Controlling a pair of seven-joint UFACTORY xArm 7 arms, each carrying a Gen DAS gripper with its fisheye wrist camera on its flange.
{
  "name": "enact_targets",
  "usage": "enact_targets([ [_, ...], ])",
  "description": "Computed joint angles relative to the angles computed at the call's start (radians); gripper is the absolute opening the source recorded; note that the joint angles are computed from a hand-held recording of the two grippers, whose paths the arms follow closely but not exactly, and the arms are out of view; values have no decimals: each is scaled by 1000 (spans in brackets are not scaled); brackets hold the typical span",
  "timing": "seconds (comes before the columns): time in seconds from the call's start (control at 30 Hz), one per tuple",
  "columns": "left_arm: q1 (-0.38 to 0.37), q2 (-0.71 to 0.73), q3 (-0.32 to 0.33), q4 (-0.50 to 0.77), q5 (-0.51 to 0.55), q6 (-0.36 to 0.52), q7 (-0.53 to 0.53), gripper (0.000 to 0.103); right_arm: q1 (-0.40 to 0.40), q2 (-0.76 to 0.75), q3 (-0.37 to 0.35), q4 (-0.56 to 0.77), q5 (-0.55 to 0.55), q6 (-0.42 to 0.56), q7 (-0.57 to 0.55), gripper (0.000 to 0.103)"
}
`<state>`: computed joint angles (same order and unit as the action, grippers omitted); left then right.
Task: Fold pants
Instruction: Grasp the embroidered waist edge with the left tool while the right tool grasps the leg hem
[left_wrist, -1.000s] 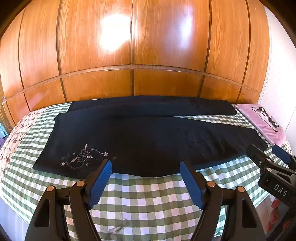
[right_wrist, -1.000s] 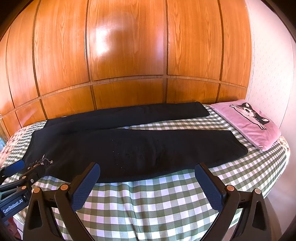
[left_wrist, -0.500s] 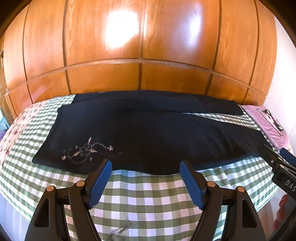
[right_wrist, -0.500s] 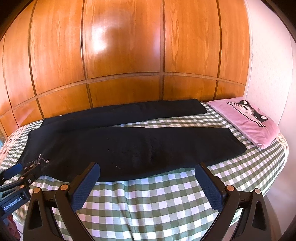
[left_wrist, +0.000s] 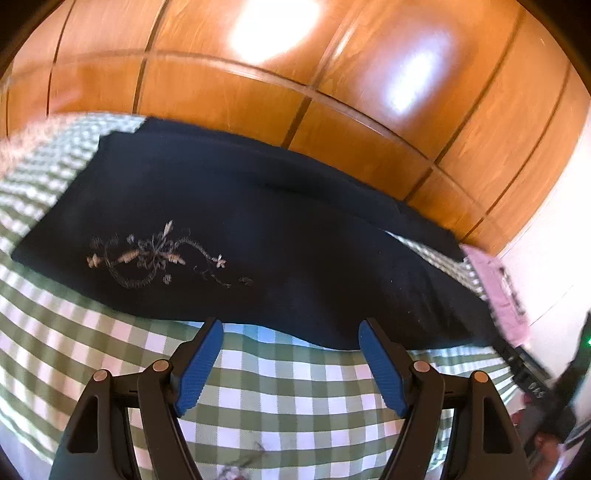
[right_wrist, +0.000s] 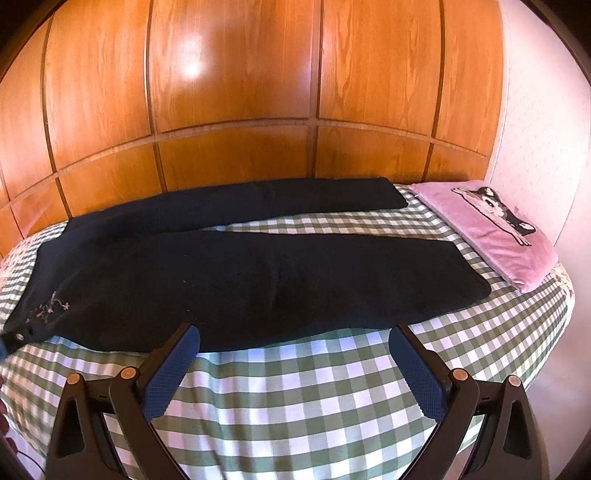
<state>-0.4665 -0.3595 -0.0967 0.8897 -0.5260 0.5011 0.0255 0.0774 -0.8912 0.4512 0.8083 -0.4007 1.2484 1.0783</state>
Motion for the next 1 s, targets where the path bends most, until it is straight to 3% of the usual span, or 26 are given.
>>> enact_targets([
  [0.17,-6,30,60,4,-113,60,60,76,20,-64,-78,-87,45,-75,8,103],
  [0.33,15,47,84,-30,-270,0,124,76,2,-93,-132,-146,97,-110,-1,101],
  [0.4,17,55,91,-42,-340,-39,157,76,-6,-93,-149,-162,110,-124,-13,93],
  [0.5,10,79,102,-41,-459,-88,226,76,-9,-120,-190,-210,144,-186,-19,89],
  [0.67,28,118,74,-22,-538,-135,277,76,-32,-255,-294,-372,267,-383,41,81],
  [0.77,47,137,64,-11,-556,-153,281,75,-68,-345,-338,-475,340,-488,78,70],
  [0.93,83,173,41,13,-523,-173,223,68,-129,-420,-370,-546,388,-564,67,59],
  [1.0,88,183,36,15,-523,-193,216,66,-162,-438,-394,-569,406,-585,68,47],
])
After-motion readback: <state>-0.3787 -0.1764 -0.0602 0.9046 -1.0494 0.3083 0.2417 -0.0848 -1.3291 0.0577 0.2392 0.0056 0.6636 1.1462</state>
